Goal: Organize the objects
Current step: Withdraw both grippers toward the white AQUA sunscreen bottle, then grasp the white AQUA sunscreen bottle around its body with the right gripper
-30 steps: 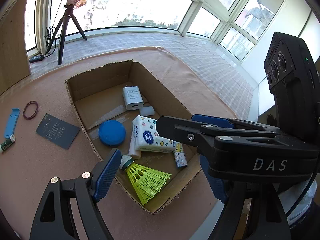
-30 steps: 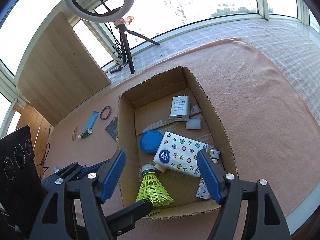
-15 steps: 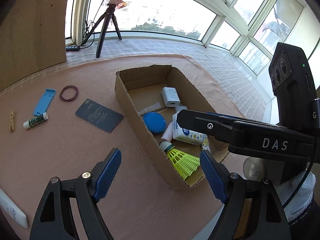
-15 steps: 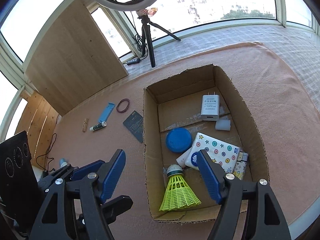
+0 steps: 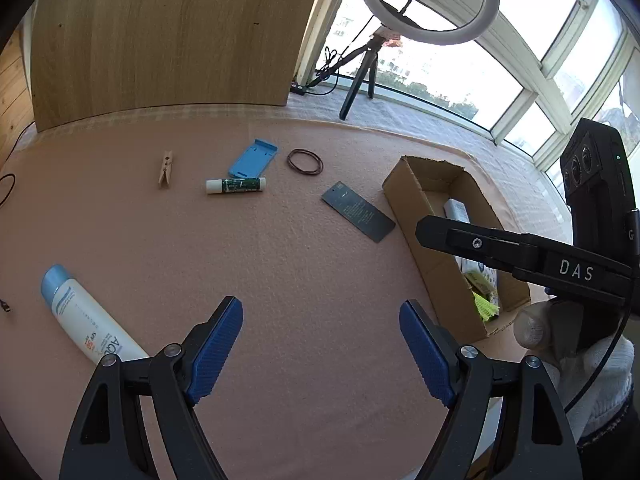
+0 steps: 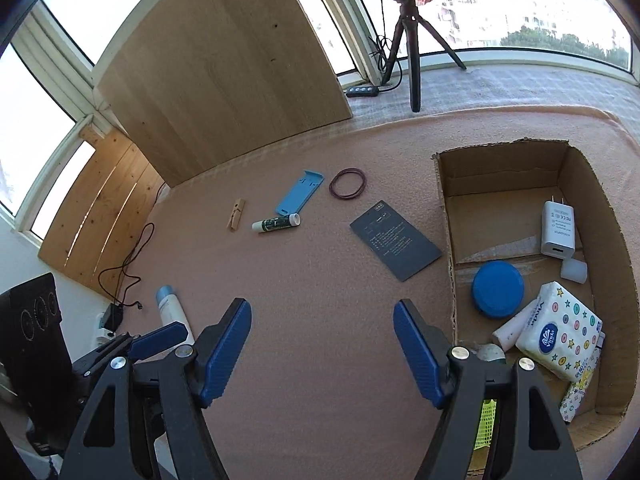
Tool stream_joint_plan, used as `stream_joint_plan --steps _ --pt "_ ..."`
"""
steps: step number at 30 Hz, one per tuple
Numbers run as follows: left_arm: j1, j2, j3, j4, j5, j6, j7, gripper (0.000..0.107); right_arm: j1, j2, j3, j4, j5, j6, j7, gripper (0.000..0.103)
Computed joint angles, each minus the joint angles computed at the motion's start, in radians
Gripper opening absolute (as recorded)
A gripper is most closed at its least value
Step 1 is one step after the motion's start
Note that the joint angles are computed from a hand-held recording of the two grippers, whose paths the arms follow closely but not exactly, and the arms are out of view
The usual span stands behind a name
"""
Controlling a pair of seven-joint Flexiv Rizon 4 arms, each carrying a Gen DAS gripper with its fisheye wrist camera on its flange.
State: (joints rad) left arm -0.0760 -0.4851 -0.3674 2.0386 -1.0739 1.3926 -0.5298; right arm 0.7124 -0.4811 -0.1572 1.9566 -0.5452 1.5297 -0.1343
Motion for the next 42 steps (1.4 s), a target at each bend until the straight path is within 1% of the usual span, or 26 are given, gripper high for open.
stream_joint_plan --steps 2,3,4,7,8,11,13,15,17,21,23,24,27,31,34,39,40,42 --pt "0.022 0.008 0.002 0.020 -0.040 0.023 0.011 0.083 -0.076 -0.045 0.113 -0.076 0.037 -0.027 -0.080 0.070" --pt "0.035 0.013 0.000 0.030 -0.069 0.032 0.022 0.083 -0.100 -0.068 0.153 -0.113 0.053 -0.043 -0.117 0.070" --pt "0.045 0.016 0.001 0.037 -0.099 0.037 0.033 0.083 -0.112 -0.090 0.180 -0.148 0.066 -0.059 -0.149 0.070" --pt "0.054 0.018 0.042 0.053 -0.142 0.038 0.039 0.083 -0.122 -0.153 0.222 -0.241 0.093 -0.082 -0.230 0.070" --pt "0.057 0.016 0.052 0.057 -0.160 0.042 0.041 0.083 -0.132 -0.176 0.249 -0.277 0.108 -0.095 -0.263 0.070" --pt "0.063 0.009 0.083 0.065 -0.204 0.059 0.048 0.083 -0.176 -0.250 0.354 -0.403 0.163 -0.185 -0.387 0.070" --pt "0.064 -0.001 0.104 0.063 -0.211 0.063 0.041 0.083 -0.182 -0.298 0.395 -0.487 0.187 -0.252 -0.460 0.070" --pt "0.064 -0.015 0.132 0.061 -0.171 0.061 0.008 0.083 -0.188 -0.347 0.438 -0.580 0.218 -0.340 -0.531 0.070" --pt "0.076 -0.031 0.143 0.058 -0.128 0.061 -0.025 0.083 -0.196 -0.398 0.482 -0.669 0.257 -0.413 -0.605 0.070" --pt "0.112 -0.063 0.135 0.046 -0.046 0.068 -0.089 0.083 -0.179 -0.481 0.510 -0.818 0.316 -0.518 -0.696 0.070" --pt "0.134 -0.081 0.125 0.032 -0.006 0.057 -0.122 0.083 -0.172 -0.523 0.528 -0.894 0.348 -0.570 -0.747 0.070" --pt "0.147 -0.089 0.113 0.029 0.004 0.063 -0.130 0.083 -0.167 -0.546 0.534 -0.935 0.363 -0.598 -0.769 0.070" --pt "0.213 -0.107 0.045 0.023 -0.002 0.075 -0.120 0.083 -0.148 -0.600 0.541 -1.037 0.408 -0.663 -0.813 0.070" --pt "0.251 -0.134 0.015 0.004 0.028 0.075 -0.143 0.083 -0.126 -0.656 0.543 -1.147 0.471 -0.723 -0.859 0.070" --pt "0.272 -0.151 0.002 -0.012 0.062 0.059 -0.165 0.083 -0.107 -0.689 0.535 -1.220 0.511 -0.763 -0.889 0.070" --pt "0.299 -0.176 -0.014 -0.037 0.111 0.026 -0.193 0.082 -0.075 -0.754 0.511 -1.371 0.565 -0.864 -0.937 0.070" --pt "0.306 -0.181 -0.021 -0.042 0.114 0.019 -0.196 0.079 -0.070 -0.764 0.504 -1.394 0.575 -0.880 -0.944 0.070" --pt "0.312 -0.189 -0.026 -0.050 0.122 0.009 -0.205 0.073 -0.061 -0.777 0.488 -1.426 0.599 -0.902 -0.953 0.066"
